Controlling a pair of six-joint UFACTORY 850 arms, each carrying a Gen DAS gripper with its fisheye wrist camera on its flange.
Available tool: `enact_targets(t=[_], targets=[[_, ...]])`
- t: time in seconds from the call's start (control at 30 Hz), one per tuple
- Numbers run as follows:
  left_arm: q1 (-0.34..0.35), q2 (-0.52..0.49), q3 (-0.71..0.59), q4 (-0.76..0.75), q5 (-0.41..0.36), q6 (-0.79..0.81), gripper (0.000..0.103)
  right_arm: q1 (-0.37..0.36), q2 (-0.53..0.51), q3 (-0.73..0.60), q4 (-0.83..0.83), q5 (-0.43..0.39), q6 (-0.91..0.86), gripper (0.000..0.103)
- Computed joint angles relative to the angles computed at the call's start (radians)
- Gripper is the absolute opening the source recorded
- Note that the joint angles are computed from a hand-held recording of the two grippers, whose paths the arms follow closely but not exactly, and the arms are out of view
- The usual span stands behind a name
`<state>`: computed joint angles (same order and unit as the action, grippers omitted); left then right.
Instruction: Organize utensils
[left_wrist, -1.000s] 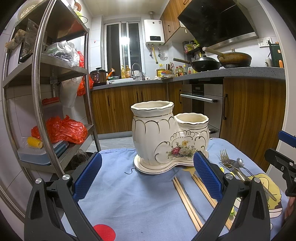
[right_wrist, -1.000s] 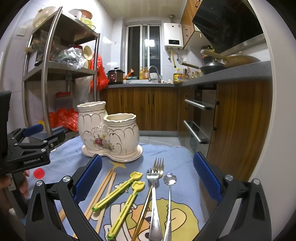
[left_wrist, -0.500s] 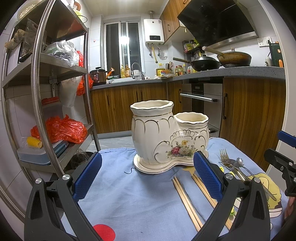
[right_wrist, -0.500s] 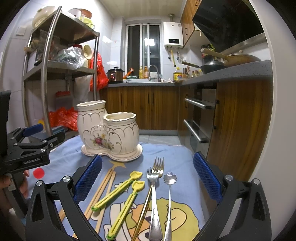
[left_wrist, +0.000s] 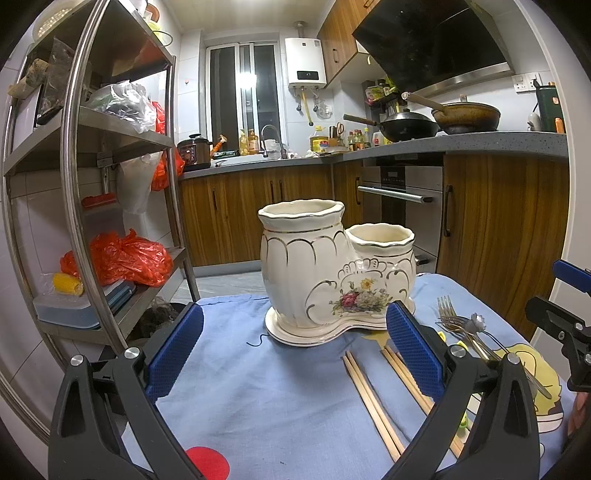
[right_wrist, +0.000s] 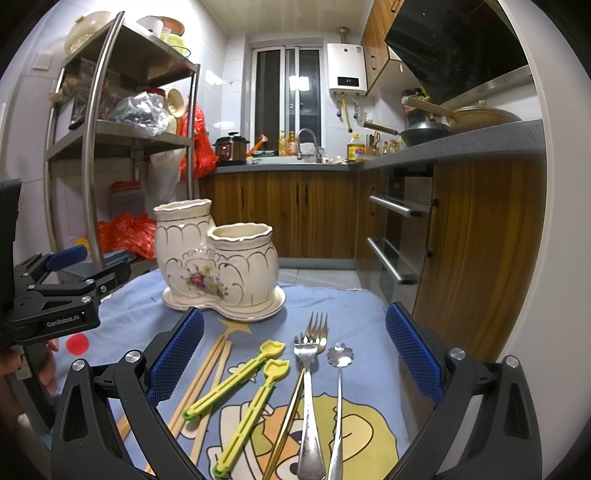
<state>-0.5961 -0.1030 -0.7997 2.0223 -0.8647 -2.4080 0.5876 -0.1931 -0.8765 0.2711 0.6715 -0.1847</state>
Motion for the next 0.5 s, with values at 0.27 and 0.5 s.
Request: enact_targets(t=[0.27, 0.5], targets=[[0.0, 0.0, -0.001, 0.0, 0.001, 0.0, 0.098, 0.001, -0.001, -0.002, 0.003, -0.001, -0.003, 0.098], [-0.005, -0.001, -0.002, 0.001, 0.001, 0.001, 0.098, 0.001, 0.0, -0.001, 0.005, -0.002, -0.005, 0.098]])
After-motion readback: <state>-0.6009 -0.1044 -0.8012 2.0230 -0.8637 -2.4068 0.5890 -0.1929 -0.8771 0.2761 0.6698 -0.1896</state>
